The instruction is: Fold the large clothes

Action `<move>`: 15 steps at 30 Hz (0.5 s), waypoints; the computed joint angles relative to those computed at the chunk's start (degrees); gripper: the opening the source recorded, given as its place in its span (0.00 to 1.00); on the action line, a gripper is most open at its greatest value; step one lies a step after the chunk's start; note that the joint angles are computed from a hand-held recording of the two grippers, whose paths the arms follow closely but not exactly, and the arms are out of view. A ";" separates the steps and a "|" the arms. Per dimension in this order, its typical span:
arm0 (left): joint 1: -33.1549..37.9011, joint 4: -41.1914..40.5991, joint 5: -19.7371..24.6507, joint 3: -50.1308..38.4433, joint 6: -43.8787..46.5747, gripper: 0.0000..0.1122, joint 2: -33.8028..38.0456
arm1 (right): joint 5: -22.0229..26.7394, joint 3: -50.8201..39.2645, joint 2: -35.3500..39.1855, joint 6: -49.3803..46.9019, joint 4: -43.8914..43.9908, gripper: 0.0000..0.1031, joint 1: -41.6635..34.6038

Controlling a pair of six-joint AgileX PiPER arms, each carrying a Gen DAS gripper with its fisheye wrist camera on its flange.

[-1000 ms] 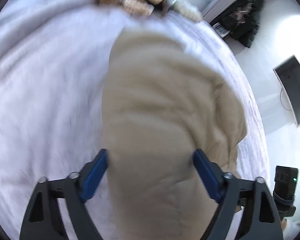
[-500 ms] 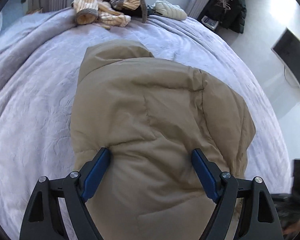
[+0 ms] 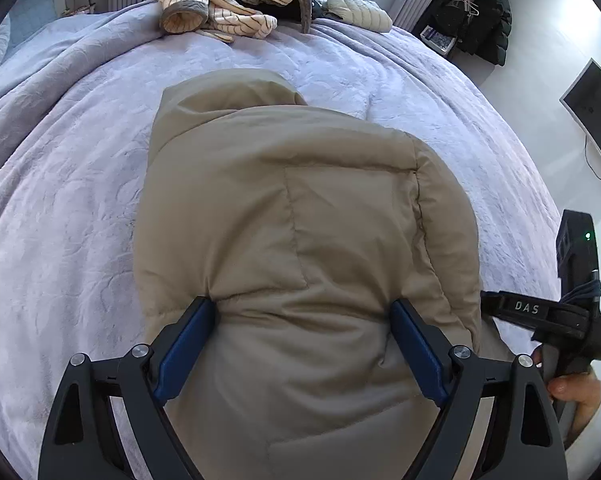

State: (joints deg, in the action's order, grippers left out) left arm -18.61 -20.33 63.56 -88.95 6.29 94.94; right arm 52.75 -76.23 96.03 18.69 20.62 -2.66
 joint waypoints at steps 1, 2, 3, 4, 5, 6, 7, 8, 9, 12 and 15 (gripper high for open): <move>0.04 -0.09 -0.29 0.14 0.12 0.81 0.22 | -0.85 0.91 0.29 -0.76 1.33 0.00 -0.58; 0.01 -0.16 -0.61 0.35 0.14 0.81 0.39 | -1.81 1.86 0.33 -1.20 1.68 0.00 -0.59; -0.17 -0.02 -1.03 0.65 0.01 0.81 0.48 | -1.92 1.69 0.75 -0.99 0.92 0.00 -0.46; -0.28 0.21 -1.13 0.66 -0.02 0.81 0.57 | -2.29 1.81 1.20 -1.20 0.56 0.00 -0.41; -0.41 0.39 -1.21 0.67 -0.08 0.81 0.67 | -3.07 3.48 0.50 -1.99 1.24 0.00 -0.59; -0.45 0.42 -1.31 0.70 0.00 0.81 0.77 | -3.63 4.21 0.55 -2.74 2.33 0.00 -1.03; -0.44 0.42 -1.39 0.78 0.15 0.81 0.79 | -4.45 4.53 1.19 -3.57 3.19 0.00 -1.32; -0.46 0.45 -1.53 0.95 0.24 0.81 0.77 | -5.20 4.67 1.83 -4.49 3.93 0.00 -1.60; -0.52 0.56 -1.65 1.17 0.26 0.81 0.66 | -5.84 5.08 1.70 -4.05 3.87 0.00 -0.96; -0.86 1.22 -2.20 1.67 0.17 0.81 0.44 | -7.18 6.83 0.74 -4.31 4.01 0.00 -0.70; -0.79 1.32 -2.05 1.70 0.38 0.81 0.31 | -6.90 6.46 0.60 -3.45 2.93 0.00 -0.30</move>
